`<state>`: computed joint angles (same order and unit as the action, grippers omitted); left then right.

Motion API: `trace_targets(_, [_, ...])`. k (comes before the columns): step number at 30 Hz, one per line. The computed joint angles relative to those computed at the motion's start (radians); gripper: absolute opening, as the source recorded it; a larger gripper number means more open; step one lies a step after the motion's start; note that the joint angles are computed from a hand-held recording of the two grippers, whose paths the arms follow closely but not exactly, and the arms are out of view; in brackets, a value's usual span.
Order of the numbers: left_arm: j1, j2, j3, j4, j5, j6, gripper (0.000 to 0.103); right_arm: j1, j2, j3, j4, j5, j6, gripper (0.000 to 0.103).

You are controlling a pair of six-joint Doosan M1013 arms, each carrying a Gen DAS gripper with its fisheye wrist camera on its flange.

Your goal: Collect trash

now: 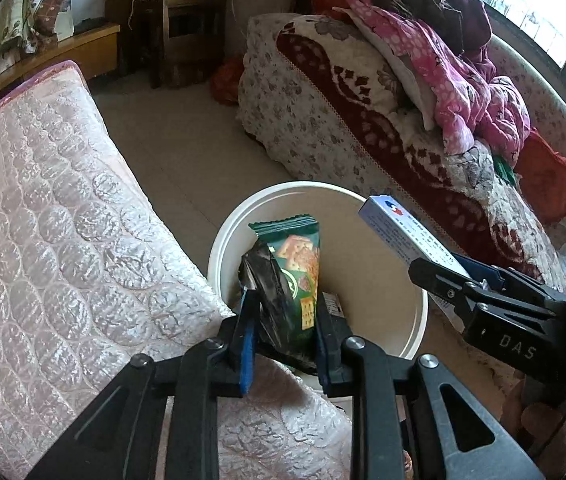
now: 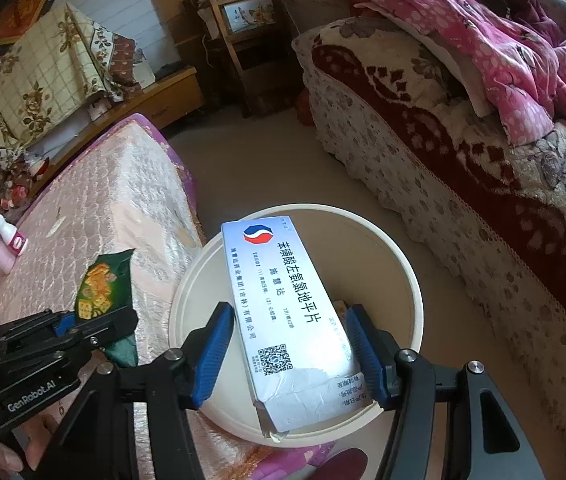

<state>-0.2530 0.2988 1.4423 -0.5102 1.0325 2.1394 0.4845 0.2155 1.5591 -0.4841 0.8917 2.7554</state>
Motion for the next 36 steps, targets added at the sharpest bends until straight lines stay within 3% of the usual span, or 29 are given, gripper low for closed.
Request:
trace_targets(4, [0.0,0.001,-0.001,0.002,-0.001,-0.003,0.024,0.001,0.001,-0.001,-0.002,0.006,0.005,0.062])
trace_targets(9, [0.006,0.0,0.002,-0.018,0.001,0.004,0.036,0.004,0.005,-0.006,-0.019,0.026,0.026,0.063])
trace_targets(12, [0.016,-0.003,0.007,-0.038,-0.003,0.004,0.074,0.003,0.006,-0.007,-0.015,0.033,0.037,0.063])
trace_targets(13, [0.022,-0.009,0.014,-0.054,-0.016,0.009,0.076,0.003,0.005,-0.006,-0.011,0.032,0.036,0.063])
trace_targets(18, [0.036,-0.027,0.028,-0.04,-0.056,-0.014,0.078,0.019,0.009,-0.011,-0.038,0.037,0.035,0.063])
trace_targets(25, [0.06,-0.09,0.074,0.023,-0.165,-0.028,0.078,0.073,0.016,-0.043,-0.171,0.095,0.087,0.063])
trace_targets(36, [0.115,-0.204,0.153,-0.049,-0.345,0.046,0.078,0.174,0.017,-0.101,-0.393,0.161,0.168,0.068])
